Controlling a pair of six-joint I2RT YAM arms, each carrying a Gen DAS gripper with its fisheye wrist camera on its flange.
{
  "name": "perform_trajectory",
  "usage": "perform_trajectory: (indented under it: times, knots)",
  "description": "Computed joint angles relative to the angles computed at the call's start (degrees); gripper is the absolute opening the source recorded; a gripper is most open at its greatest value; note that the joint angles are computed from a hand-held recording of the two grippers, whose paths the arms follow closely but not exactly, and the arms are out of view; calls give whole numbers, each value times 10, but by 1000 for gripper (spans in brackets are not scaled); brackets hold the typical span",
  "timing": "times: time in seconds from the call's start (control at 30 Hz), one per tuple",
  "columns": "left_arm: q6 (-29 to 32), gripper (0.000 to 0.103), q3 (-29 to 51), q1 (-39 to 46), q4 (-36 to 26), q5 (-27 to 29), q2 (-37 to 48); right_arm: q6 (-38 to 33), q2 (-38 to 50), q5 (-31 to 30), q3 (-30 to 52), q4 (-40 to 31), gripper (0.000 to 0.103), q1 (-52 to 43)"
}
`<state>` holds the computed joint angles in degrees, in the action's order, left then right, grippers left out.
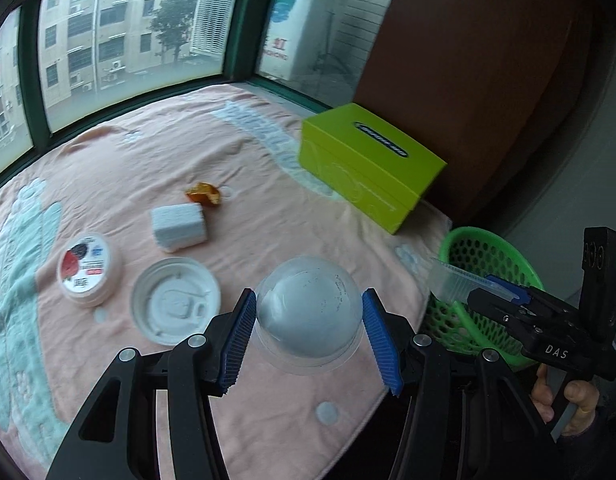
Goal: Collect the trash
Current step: 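Drop the tray into the basket with the right tool while the left tool carries the lid, then drop the clear dome lid into the green basket with the left tool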
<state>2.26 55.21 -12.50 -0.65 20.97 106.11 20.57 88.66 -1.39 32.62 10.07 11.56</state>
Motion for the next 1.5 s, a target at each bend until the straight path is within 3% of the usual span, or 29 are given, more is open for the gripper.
perform_trajectory:
  times: [0.27, 0.67, 0.97, 1.5]
  knots:
    - [-15, 53, 17, -73, -2, -11, 5, -26, -107, 1, -81, -41, 70, -98]
    - [-27, 53, 61, -167, -21, -32, 25, -94, -203, 14, -142, -103, 70, -238]
    - [-31, 53, 107, -226, -41, -37, 60, -128, -255, -31, -172, -130, 76, -333]
    - [-40, 53, 229, -313, -101, -65, 167, -155, -411, -92, -198, -233, 77, -411]
